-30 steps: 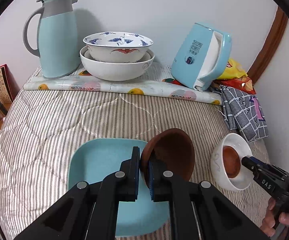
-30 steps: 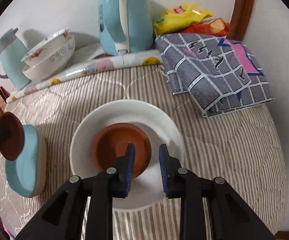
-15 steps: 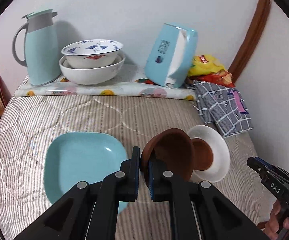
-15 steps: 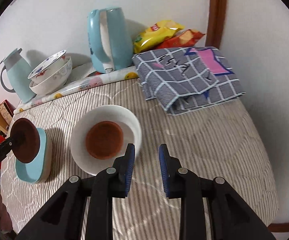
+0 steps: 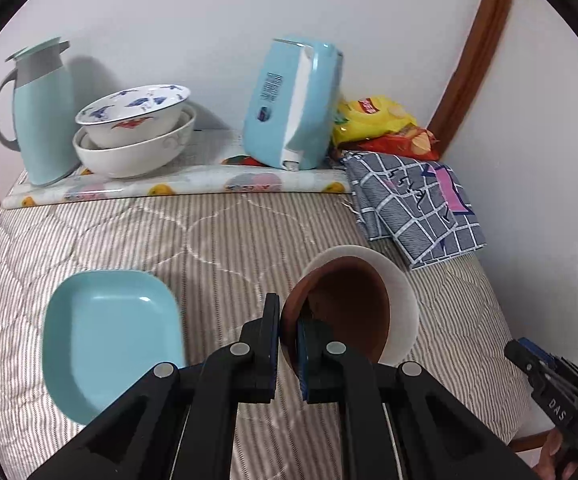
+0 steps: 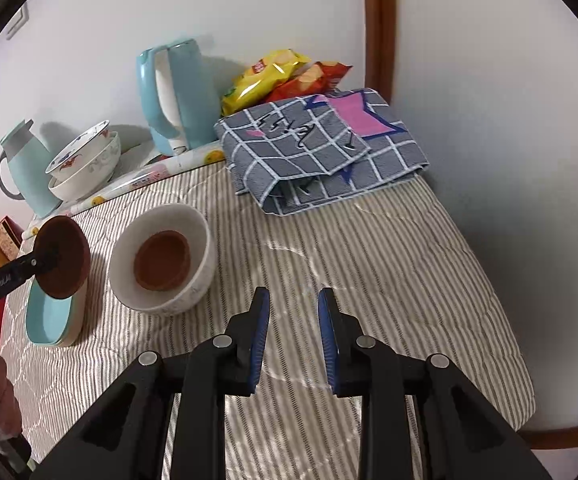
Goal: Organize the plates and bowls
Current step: 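Lower the left tool's clay bowl into the white bowl and open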
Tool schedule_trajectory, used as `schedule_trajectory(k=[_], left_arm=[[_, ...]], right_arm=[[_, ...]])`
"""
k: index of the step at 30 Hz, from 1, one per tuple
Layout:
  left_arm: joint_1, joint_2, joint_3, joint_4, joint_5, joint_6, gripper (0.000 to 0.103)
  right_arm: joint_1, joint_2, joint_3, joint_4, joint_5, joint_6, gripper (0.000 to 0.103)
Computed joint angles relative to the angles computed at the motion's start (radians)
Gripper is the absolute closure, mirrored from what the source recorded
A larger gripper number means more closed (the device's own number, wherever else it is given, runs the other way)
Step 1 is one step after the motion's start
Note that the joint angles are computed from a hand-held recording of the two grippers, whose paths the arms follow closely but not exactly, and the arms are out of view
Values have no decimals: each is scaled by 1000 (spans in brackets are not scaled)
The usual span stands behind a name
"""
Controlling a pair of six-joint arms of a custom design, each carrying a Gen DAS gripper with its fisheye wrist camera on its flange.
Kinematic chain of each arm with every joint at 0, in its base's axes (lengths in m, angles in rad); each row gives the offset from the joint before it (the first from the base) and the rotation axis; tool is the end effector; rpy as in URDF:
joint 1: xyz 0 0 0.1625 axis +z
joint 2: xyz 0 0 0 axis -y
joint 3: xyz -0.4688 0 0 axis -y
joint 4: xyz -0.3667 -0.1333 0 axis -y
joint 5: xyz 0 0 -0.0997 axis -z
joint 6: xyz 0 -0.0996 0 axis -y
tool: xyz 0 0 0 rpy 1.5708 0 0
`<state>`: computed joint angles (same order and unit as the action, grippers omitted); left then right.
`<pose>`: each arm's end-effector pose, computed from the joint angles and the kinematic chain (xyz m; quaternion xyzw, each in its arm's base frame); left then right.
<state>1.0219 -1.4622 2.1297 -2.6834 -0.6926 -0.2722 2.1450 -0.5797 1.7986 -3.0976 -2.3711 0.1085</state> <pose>-0.0589 -0.4987 0.3871 0.0288 0.8873 -0.3487 0.3004 0.3966 -0.4993 0.0392 0.1519 -0.8993 0.2620 0.3155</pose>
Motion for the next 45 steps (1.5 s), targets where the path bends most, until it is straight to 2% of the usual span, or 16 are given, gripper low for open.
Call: schedule_trajectory(k=[8,12,18,34,38,45], left_arm=[[35,87,-39,-32,-43,41,95],[64,126,-64,-41,-90,74,95],[84,167,-90,-32,-92,86,95],[117,200,-114,-18,-135,79,95],[127,200,-120,-9,-170,74,94],[131,196,-127,9,-191,70,94]], right_arm=[[-27,-14,47,-24,-5,18,78],[-39,-11,51,-29,-2,21,78],[-49,3,45,-41,10,16,78],[-58,22,36,-48,33,-3,77],[-58,23,33,-44,37,-5,77],[-46,39,18,-44,8,-27,70]])
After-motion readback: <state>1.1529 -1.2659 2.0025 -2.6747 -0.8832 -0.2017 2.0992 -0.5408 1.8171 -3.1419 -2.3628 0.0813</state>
